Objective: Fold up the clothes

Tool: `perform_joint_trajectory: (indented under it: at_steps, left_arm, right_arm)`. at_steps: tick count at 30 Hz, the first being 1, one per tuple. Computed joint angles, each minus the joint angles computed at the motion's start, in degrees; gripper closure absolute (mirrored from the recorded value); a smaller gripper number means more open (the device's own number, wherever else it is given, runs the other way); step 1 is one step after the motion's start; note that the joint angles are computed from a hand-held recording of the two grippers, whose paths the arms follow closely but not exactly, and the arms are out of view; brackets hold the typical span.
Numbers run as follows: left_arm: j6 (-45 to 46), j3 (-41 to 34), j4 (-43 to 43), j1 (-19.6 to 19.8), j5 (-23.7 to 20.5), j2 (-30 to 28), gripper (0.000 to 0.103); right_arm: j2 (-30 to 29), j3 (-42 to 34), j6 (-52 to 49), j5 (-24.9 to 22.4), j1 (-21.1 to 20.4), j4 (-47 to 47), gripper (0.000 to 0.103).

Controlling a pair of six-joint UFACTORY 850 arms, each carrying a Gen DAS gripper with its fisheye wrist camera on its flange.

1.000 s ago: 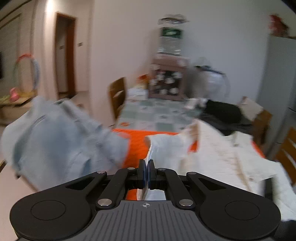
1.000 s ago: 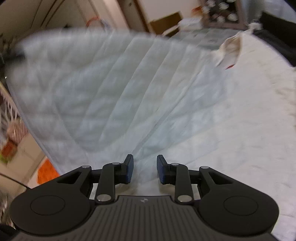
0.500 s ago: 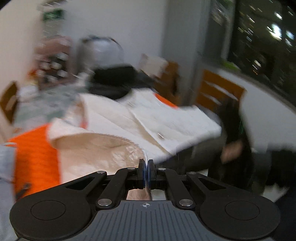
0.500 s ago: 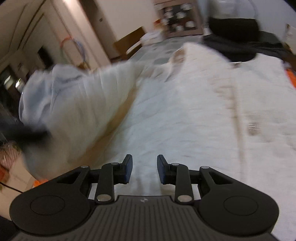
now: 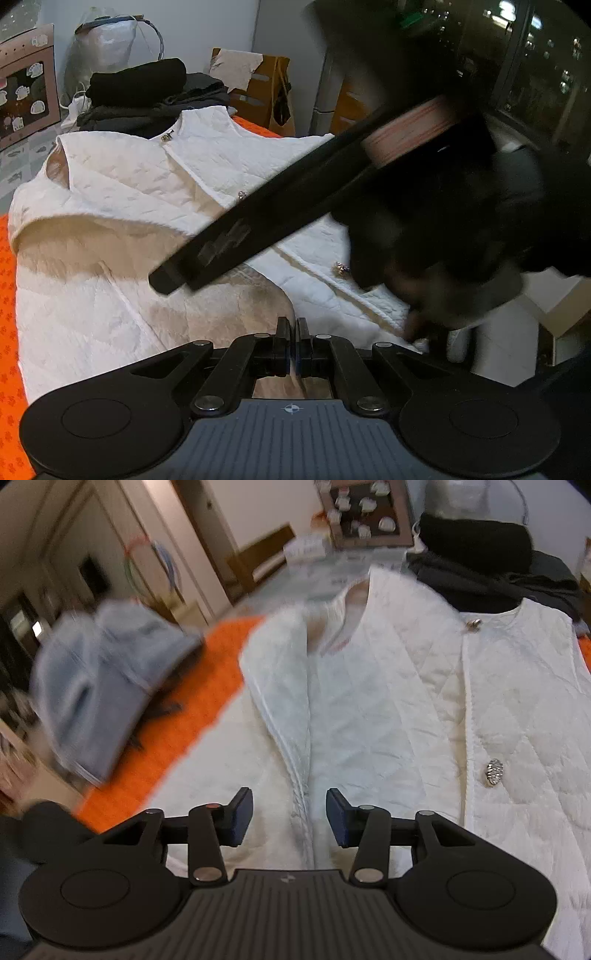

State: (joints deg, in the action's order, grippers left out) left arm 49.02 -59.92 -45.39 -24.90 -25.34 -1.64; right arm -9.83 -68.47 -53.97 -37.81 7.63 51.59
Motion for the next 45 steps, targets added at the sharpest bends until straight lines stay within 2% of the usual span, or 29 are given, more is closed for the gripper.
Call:
perform_joint_trajectory:
  at_steps: [1, 2, 5, 8, 9, 12, 14, 17, 20, 21, 23, 25, 27, 32, 35, 39, 45]
  left_arm:
    - [0.64, 0.21, -0.9, 0.31, -0.58, 0.14, 0.098]
    - [0.52, 0.42, -1.0, 0.63, -1.05, 0.43, 0.097]
    - [1.08, 1.13, -2.48, 2.15, -2.83, 1.54, 0.096]
    - [4.35, 3.04, -8.08, 5.21, -3.5, 4.62, 0.091]
    - [5.01, 3.46, -9.76, 6.26, -3.65, 5.52, 0.085]
    - [1.64, 3.81, -11.26, 9.37, -1.68, 6.9, 0.075]
    - [-3.2, 2.98, -8.71, 10.5, 0.74, 6.26, 0.073]
    - [-17.84, 0.72, 3.07, 11.03, 4.65, 4.1, 0.071]
    - [-29.39, -2.57, 12.92, 11.18, 6.48, 0.35, 0.068]
    - [-32.72, -3.55, 16.01, 11.23, 6.99, -0.81, 0.067]
    - [-39.41, -5.27, 21.35, 11.44, 7.12, -2.62, 0.067]
    - [-45.82, -6.99, 25.6, 11.56, 6.99, -4.32, 0.067]
    - [-51.9, -8.13, 29.32, 11.54, 6.64, -5.28, 0.067]
    - [-65.44, -12.12, 38.2, 11.2, 6.38, -8.92, 0.066]
    - [-68.85, -14.18, 38.45, 11.7, 5.54, -10.84, 0.065]
    - [-68.67, -16.28, 33.92, 12.95, 4.53, -12.87, 0.059]
    - [-62.63, -19.96, 20.65, 15.48, 2.05, -16.46, 0.054]
  right_arm:
    - [-0.45, -0.04, 0.68, 1.07, 0.59, -1.23, 0.094]
    - [-0.7, 0.01, 1.38, 2.05, 1.03, -2.25, 0.097]
    - [0.31, 1.01, 3.3, 4.38, 1.11, -3.5, 0.098]
    - [2.14, 2.64, 7.21, 6.58, -0.08, -7.27, 0.098]
    - [2.48, 3.12, 8.54, 6.77, -0.75, -8.24, 0.098]
    - [2.89, 4.7, 13.48, 7.49, -2.49, -12.98, 0.098]
    - [2.83, 5.83, 17.37, 7.88, -3.51, -16.59, 0.098]
    - [2.66, 7.11, 17.72, 7.24, -5.11, -16.46, 0.097]
    - [2.85, 7.02, 15.14, 6.24, -5.77, -14.46, 0.095]
    - [3.05, 6.74, 13.93, 5.84, -5.94, -13.69, 0.091]
    - [3.68, 6.02, 10.85, 4.95, -6.44, -11.78, 0.087]
    - [4.4, 5.08, 7.31, 4.81, -6.81, -10.44, 0.077]
    - [4.75, 3.75, 2.74, 4.95, -7.01, -8.8, 0.072]
    - [1.51, -2.57, -11.7, 2.97, -6.03, -2.48, 0.068]
    - [-2.56, -7.6, -17.11, 1.56, -4.17, -2.24, 0.067]
    - [-7.57, -13.4, -21.12, 1.71, -0.9, -3.76, 0.06]
    - [-12.8, -17.89, -30.75, 9.34, 5.14, -11.22, 0.059]
